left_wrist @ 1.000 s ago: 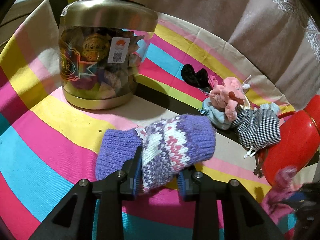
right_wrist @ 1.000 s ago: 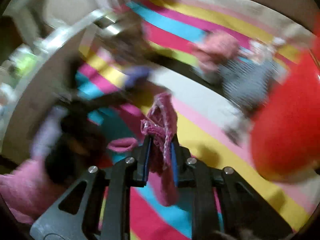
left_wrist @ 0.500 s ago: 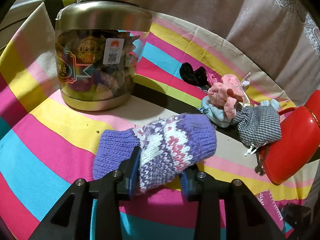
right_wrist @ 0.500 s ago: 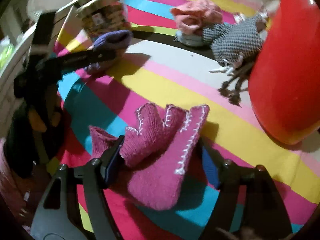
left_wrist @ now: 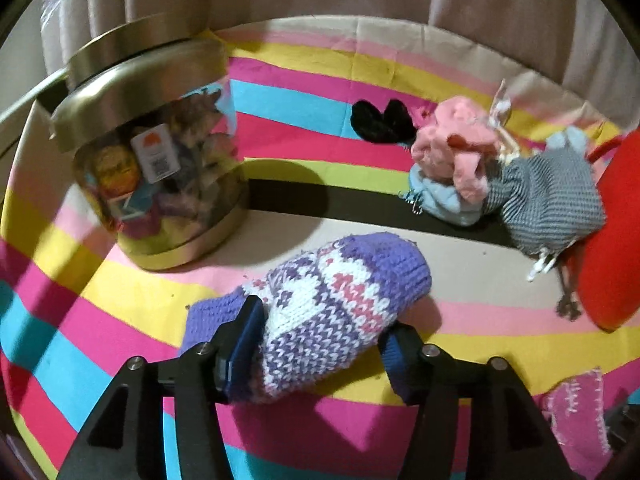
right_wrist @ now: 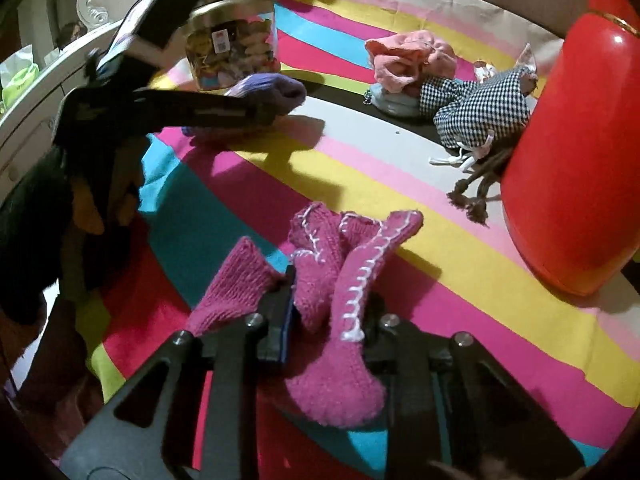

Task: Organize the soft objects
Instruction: 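Grasp the pink knit gloves with the right gripper while the left gripper holds the mitten, then carry both items to the purple box and open both grippers to drop them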

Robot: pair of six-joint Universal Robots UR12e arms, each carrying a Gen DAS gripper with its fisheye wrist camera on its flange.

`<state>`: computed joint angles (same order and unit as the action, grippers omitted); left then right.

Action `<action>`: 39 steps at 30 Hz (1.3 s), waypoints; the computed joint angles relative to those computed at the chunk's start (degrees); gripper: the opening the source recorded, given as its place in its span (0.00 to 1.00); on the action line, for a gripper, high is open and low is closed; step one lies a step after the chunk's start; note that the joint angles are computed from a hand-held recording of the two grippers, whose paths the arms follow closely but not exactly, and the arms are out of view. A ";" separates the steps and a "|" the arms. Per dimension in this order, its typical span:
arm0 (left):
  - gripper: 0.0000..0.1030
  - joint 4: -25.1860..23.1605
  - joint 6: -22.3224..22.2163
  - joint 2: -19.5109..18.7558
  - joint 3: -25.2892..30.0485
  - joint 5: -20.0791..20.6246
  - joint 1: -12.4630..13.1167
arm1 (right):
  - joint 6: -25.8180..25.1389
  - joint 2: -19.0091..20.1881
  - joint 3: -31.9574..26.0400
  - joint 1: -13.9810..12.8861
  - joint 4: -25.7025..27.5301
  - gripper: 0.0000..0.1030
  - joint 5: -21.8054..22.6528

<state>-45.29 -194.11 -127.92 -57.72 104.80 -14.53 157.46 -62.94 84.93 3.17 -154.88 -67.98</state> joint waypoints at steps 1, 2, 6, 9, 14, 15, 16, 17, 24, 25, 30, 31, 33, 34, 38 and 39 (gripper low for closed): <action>0.24 -0.34 0.76 -0.24 0.34 0.83 -0.20 | 0.07 -0.02 0.03 -0.09 0.06 0.26 0.29; 0.20 0.37 1.54 -0.01 -0.09 0.64 -0.29 | 0.17 0.04 -0.04 -0.16 0.15 0.26 0.58; 0.19 6.40 -2.73 4.16 -6.64 -8.26 0.65 | 0.25 0.07 -0.09 -0.28 0.31 0.26 1.10; 0.19 9.41 -7.63 7.26 -11.63 -12.69 1.02 | 0.93 0.25 -0.36 -0.68 0.90 0.26 2.66; 0.19 9.20 -8.46 10.47 -16.03 -11.07 -0.14 | 3.76 0.45 -0.64 -1.61 1.66 0.25 5.95; 0.19 9.02 -7.87 10.82 -16.34 -10.36 -0.55 | 4.87 0.44 -0.56 -1.80 1.32 0.25 6.24; 0.19 9.10 -7.23 10.95 -16.45 -9.92 -0.79 | 6.27 0.42 -0.37 -2.00 0.49 0.25 6.56; 0.19 9.30 -6.23 11.13 -16.61 -9.12 -1.26 | 8.04 0.34 0.02 -2.25 -1.03 0.25 6.90; 0.19 8.46 -1.26 11.18 -16.42 -6.47 -3.01 | 13.92 -0.08 1.41 -2.65 -6.38 0.24 6.43; 0.19 8.40 -1.30 11.23 -16.49 -6.33 -3.03 | 14.25 -0.05 1.43 -2.68 -6.77 0.24 6.54; 0.19 8.28 -1.55 12.25 -17.51 -5.00 -2.95 | 19.51 -0.82 2.16 -3.47 -8.49 0.24 8.68; 0.19 8.35 -1.55 12.47 -17.72 -4.86 -2.94 | 19.69 -1.06 2.29 -3.40 -8.80 0.24 8.44; 0.19 8.34 -1.41 12.88 -18.04 -4.41 -2.88 | 19.75 -1.59 2.69 -3.37 -9.69 0.24 8.38; 0.19 8.41 -1.43 13.10 -18.23 -4.30 -2.84 | 19.93 -1.83 2.84 -3.35 -9.88 0.24 8.53; 0.20 8.88 -1.60 13.92 -18.99 -3.81 -2.73 | 19.01 -2.97 3.60 -2.90 -10.19 0.24 9.05; 0.20 9.02 -1.53 14.15 -19.22 -3.61 -2.73 | 18.44 -3.19 3.71 -2.66 -10.21 0.24 9.03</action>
